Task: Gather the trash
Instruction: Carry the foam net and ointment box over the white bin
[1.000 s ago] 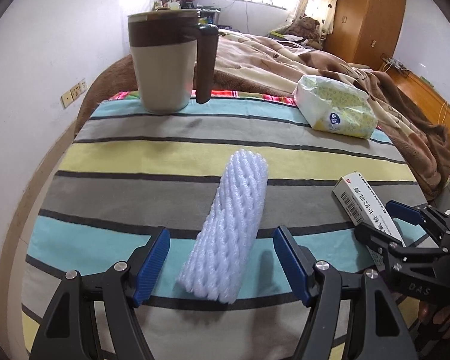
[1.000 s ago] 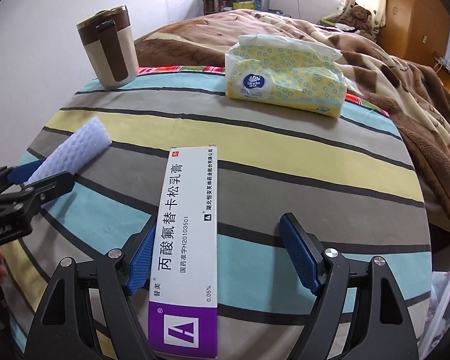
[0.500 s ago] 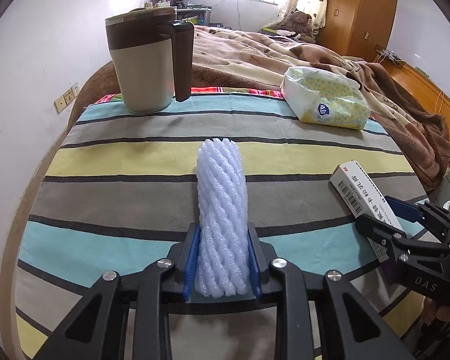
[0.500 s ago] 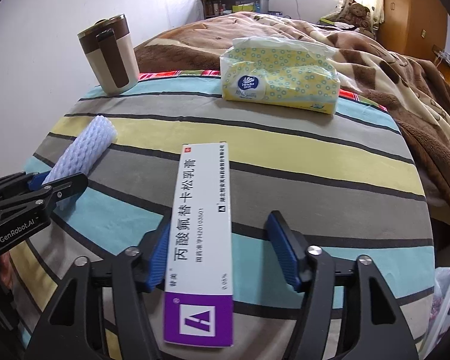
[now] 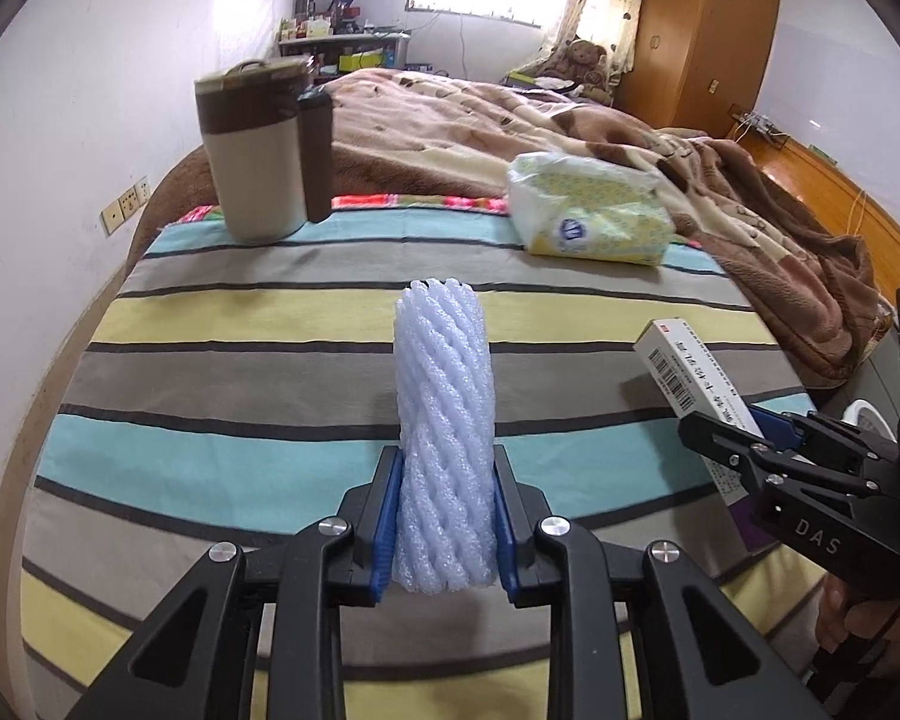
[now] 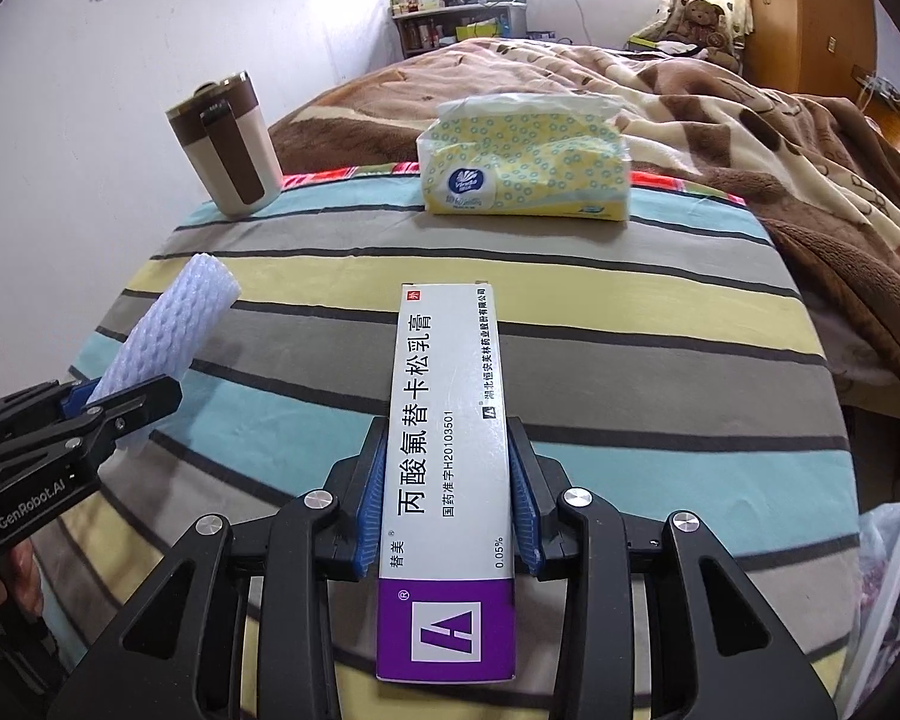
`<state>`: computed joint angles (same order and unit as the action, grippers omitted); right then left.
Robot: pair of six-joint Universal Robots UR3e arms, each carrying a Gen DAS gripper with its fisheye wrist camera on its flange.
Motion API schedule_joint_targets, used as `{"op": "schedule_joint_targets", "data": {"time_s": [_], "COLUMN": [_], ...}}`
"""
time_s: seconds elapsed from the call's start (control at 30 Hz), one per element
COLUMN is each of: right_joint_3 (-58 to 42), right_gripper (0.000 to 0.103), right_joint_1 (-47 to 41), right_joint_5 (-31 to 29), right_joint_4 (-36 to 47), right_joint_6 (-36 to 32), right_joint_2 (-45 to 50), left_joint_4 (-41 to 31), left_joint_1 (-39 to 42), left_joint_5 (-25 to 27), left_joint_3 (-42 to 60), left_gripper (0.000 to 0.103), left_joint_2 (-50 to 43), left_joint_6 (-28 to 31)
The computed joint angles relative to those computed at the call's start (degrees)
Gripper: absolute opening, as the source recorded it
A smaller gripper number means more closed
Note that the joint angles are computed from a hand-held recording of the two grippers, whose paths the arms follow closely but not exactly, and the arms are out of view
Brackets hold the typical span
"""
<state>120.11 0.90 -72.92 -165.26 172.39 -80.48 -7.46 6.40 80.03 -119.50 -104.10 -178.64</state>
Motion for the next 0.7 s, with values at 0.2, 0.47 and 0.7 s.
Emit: {"op": "schedule_joint_targets", "data": {"time_s": [0.2,0.47,0.7], "right_joint_3": [5.9,14.9,20.4], "right_gripper": [0.037,0.037,0.037], "right_joint_1": [-4.6,-15.3,-29.4], "right_joint_5": [3.3,9.7,17.6], "right_joint_4": [1.3,8.2,24.0], "right_joint_6": [-2.1,-8.2,-17.7], "right_joint_2": [-8.0,-23.5,-41.7], "left_joint_4": [-0.3,-0.3,-0.1], "left_joint_1": [-3.9,-12.5,-22.0], "left_joint_5": [1.0,6.2,11.3], "left_joint_3": [-2.5,-3.5,-1.3], "left_gripper": [0.027,0.027,0.027], "left_joint_2": [5.1,9.9,10.3], "left_joint_6": [-2.5,-6.8,-10.6]}}
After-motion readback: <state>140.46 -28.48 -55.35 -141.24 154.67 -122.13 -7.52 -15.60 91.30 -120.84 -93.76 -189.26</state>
